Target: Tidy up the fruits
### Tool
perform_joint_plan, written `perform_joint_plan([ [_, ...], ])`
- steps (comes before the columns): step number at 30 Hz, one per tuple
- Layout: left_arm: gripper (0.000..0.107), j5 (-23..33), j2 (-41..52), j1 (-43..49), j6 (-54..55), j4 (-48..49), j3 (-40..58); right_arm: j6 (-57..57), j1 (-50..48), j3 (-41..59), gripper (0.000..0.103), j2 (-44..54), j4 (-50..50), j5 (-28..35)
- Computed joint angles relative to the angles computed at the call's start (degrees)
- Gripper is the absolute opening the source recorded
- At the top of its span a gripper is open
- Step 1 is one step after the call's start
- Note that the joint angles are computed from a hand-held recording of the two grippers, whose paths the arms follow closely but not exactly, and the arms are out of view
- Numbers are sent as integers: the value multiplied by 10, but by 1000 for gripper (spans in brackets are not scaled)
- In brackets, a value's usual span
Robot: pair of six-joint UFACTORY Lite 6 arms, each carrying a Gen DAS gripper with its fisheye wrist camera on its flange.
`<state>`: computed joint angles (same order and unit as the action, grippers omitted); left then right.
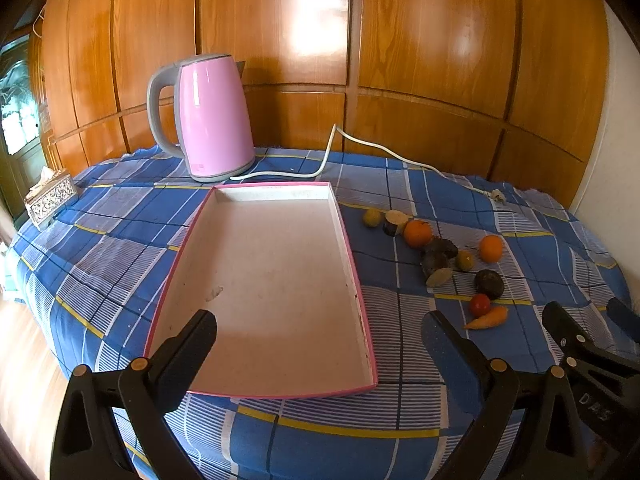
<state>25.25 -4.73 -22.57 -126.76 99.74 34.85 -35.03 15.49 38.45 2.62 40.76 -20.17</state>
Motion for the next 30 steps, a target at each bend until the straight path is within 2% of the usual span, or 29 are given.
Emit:
perform_joint_plan([
  [30,103,-11,17,-12,9,-3,18,83,-33,8,103,20,-82,14],
])
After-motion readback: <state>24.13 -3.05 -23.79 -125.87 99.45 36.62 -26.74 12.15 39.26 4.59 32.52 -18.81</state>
